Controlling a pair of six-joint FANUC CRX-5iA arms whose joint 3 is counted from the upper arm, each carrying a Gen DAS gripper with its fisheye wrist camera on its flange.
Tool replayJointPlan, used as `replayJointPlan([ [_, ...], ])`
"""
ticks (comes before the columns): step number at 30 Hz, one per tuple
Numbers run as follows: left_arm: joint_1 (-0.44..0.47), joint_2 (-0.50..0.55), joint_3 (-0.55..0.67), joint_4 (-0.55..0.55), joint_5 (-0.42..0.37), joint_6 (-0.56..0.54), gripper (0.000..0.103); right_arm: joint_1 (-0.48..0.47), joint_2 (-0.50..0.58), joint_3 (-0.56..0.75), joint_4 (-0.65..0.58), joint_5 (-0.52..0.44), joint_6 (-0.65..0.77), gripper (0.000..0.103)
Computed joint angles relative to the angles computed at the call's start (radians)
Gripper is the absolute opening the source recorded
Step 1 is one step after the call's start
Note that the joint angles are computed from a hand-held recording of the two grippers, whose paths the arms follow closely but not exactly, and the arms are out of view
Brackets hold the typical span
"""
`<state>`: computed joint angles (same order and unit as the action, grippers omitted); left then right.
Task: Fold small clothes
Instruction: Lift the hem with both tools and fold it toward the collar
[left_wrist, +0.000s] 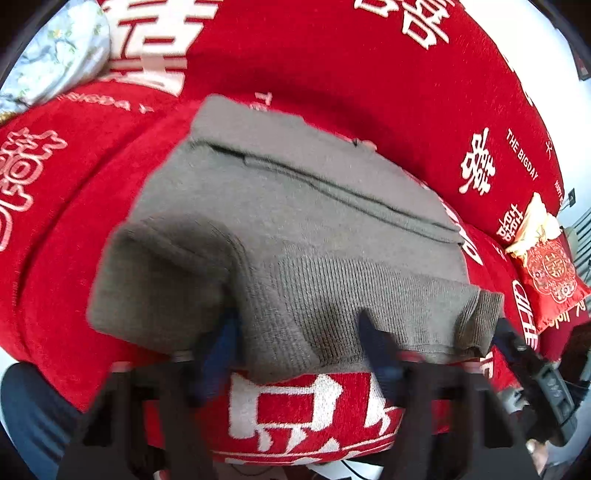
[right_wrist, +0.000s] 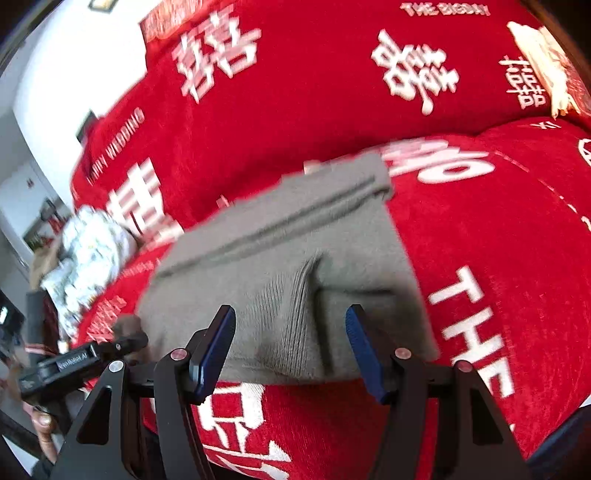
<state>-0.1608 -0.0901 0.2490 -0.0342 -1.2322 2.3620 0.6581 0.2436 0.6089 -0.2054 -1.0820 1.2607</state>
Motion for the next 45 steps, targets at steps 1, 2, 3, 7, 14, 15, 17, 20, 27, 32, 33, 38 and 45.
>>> replayJointPlan([
  [1, 0.001, 0.012, 0.008, -0.001, -0.017, -0.002, 0.025, 0.002, 0.026, 0.033, -0.014, -0.038, 0.012, 0.051],
  [2, 0.000, 0.011, 0.008, -0.013, -0.022, 0.002, 0.019, 0.003, 0.044, 0.057, -0.020, -0.068, 0.030, 0.037],
  [3, 0.002, 0.000, -0.002, -0.013, -0.009, 0.005, 0.015, 0.010, 0.059, 0.075, -0.007, -0.090, 0.036, 0.013],
  [7, -0.013, -0.051, -0.005, -0.062, 0.028, 0.030, 0.015, 0.011, 0.019, 0.043, 0.001, -0.022, 0.063, 0.013],
  [14, -0.040, -0.039, 0.077, -0.120, 0.024, 0.036, 0.014, 0.009, 0.014, 0.107, -0.004, -0.014, 0.087, 0.013],
  [15, -0.046, -0.036, 0.091, -0.136, 0.019, 0.035, 0.014, 0.008, 0.018, 0.117, -0.004, -0.015, 0.085, 0.013],
  [17, -0.050, -0.027, 0.118, -0.155, 0.008, 0.028, 0.014, 0.010, 0.030, 0.141, 0.005, -0.016, 0.075, 0.013],
  [20, -0.031, -0.016, 0.137, -0.148, -0.004, 0.025, 0.014, 0.007, 0.052, 0.176, 0.007, -0.028, 0.069, 0.013],
  [27, -0.050, 0.059, 0.245, -0.227, -0.103, 0.010, 0.014, 0.007, 0.131, 0.288, 0.032, -0.073, 0.056, 0.013],
  [32, -0.059, 0.109, 0.305, -0.259, -0.149, -0.011, 0.014, 0.012, 0.190, 0.366, 0.060, -0.108, 0.043, 0.013],
  [33, -0.061, 0.118, 0.317, -0.268, -0.159, -0.015, 0.014, 0.013, 0.198, 0.377, 0.065, -0.111, 0.043, 0.013],
  [38, -0.068, 0.152, 0.364, -0.305, -0.186, -0.038, 0.014, 0.019, 0.246, 0.446, 0.090, -0.129, 0.039, 0.013],
  [45, -0.052, 0.176, 0.385, -0.304, -0.188, -0.057, 0.014, 0.023, 0.337, 0.587, 0.110, -0.191, 0.031, 0.013],
])
